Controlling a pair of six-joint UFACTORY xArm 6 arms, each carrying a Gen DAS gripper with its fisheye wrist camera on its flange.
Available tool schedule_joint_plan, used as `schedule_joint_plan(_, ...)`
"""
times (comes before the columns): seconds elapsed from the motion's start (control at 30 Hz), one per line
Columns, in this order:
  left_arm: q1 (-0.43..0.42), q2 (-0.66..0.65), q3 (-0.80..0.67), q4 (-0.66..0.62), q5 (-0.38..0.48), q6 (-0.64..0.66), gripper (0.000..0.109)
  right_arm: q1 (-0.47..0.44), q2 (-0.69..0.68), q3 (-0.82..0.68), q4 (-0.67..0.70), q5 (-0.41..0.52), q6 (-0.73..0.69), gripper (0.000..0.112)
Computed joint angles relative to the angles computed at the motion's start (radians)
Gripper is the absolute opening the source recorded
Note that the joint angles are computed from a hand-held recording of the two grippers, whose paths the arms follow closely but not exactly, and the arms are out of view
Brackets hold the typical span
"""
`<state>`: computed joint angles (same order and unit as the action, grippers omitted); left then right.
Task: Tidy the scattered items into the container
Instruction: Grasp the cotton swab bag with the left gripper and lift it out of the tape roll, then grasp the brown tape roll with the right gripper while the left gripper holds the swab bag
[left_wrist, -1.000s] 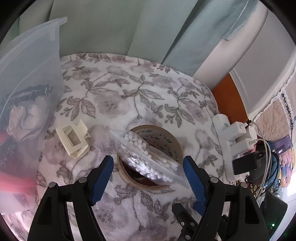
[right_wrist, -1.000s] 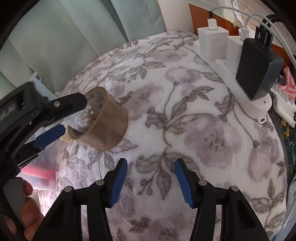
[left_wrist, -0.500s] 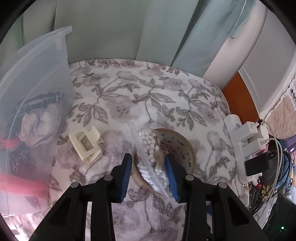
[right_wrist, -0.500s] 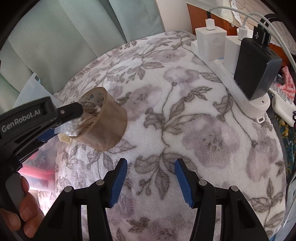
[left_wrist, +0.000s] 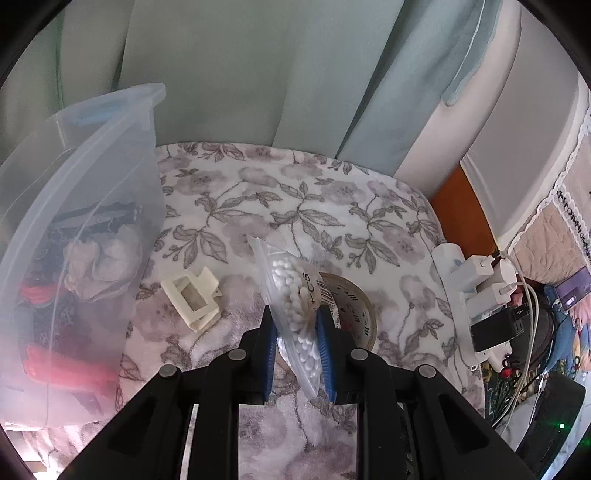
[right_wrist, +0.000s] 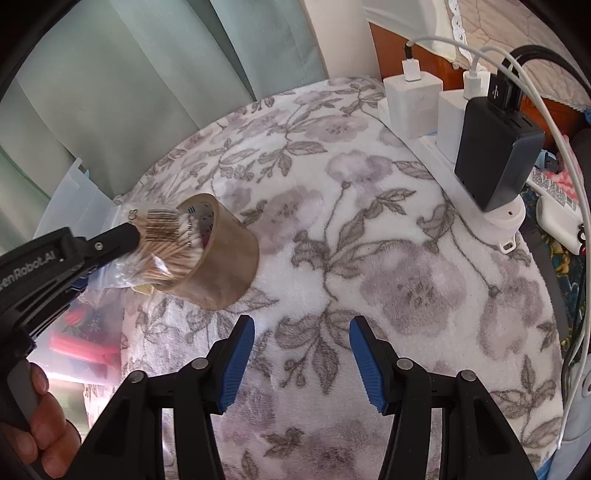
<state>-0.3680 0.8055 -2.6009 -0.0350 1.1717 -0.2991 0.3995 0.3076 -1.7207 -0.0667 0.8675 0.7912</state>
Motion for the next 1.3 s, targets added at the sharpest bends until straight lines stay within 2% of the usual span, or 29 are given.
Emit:
schedule_joint_plan(0.07, 0.010, -0.098, 0.159, 0.002, -0.082, -0.005, 0.022, 0.002, -0.002, -0.002, -0.004, -0.010, -0.004, 0.058)
schedule_joint_plan(0.13, 0.018, -0.157, 0.249, 0.023, -0.128, -0.015, 0.022, 0.007, -0.001, -0.006, -0.010, -0.023, -0.011, 0.058)
schedule_joint_plan(0.3, 0.034, -0.225, 0.336, 0.086, -0.171, -0.030, 0.021, 0.017, 0.016, -0.027, 0.004, -0.059, -0.052, 0.060)
schedule_joint_plan(0.5, 0.036, -0.242, 0.365, 0.151, -0.171, -0.009, 0.021, 0.028, 0.101, -0.136, 0.047, -0.057, -0.143, 0.073)
schedule_joint_plan(0.63, 0.042, -0.242, 0.389, 0.136, -0.143, 0.002, 0.021, 0.038, 0.181, -0.239, 0.054, -0.036, -0.193, 0.088)
schedule_joint_plan(0.73, 0.042, -0.246, 0.423, 0.137, -0.143, 0.009, 0.021, 0.041, 0.236, -0.309, 0.054, -0.015, -0.223, 0.094)
schedule_joint_plan(1.1, 0.063, -0.223, 0.462, 0.054, -0.199, 0.046, 0.024, 0.035, 0.451, -0.611, 0.017, 0.112, -0.268, 0.094)
schedule_joint_plan(1.13, 0.064, -0.215, 0.454, 0.049, -0.199, 0.046, 0.027, 0.036, 0.472, -0.644, 0.013, 0.123, -0.276, 0.094)
schedule_joint_plan(1.17, 0.063, -0.203, 0.439, 0.051, -0.192, 0.043, 0.036, 0.037, 0.495, -0.680, 0.006, 0.136, -0.283, 0.094)
schedule_joint_plan(1.3, 0.065, -0.150, 0.370, 0.042, -0.160, 0.047, 0.040, 0.045, 0.598, -0.851, -0.033, 0.212, -0.314, 0.094)
